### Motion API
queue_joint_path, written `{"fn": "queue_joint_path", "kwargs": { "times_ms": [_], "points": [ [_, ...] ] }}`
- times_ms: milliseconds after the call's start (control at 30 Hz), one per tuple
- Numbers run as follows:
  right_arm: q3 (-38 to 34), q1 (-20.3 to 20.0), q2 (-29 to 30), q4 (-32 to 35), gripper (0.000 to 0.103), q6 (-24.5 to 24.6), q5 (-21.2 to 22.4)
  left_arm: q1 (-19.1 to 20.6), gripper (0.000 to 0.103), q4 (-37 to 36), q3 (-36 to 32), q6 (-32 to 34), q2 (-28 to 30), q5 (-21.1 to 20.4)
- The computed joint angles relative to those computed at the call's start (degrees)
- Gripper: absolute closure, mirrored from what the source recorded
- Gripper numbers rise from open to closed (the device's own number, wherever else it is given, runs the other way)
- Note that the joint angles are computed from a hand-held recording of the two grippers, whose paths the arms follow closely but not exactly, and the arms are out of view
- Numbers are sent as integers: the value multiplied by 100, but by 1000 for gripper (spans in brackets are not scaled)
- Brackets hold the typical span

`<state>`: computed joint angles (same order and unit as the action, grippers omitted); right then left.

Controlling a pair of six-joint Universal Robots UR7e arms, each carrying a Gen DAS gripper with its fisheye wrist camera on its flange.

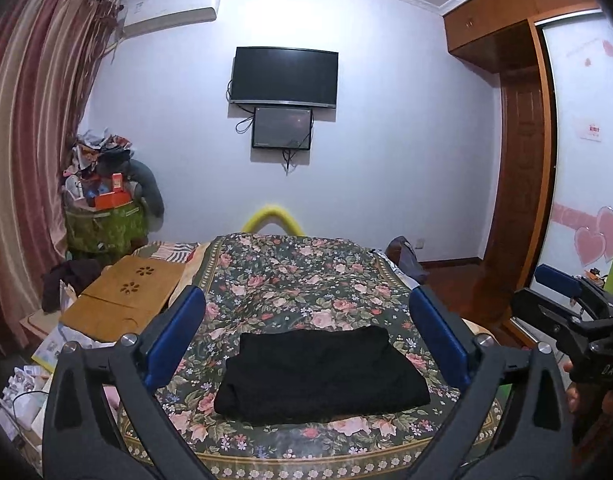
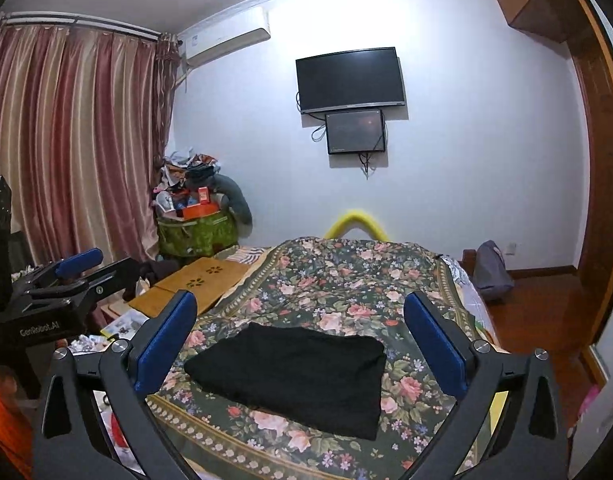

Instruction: Fold small clothes

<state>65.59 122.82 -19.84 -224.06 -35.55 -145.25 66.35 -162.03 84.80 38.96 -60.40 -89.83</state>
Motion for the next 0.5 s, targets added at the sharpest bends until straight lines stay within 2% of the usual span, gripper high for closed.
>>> {"fn": "queue_joint_path", "kwargs": {
  "times_ms": [500],
  "points": [
    [84, 38, -4, -9, 0, 47, -48, -34, 0, -63, 78, 32, -43, 6]
  ]
}}
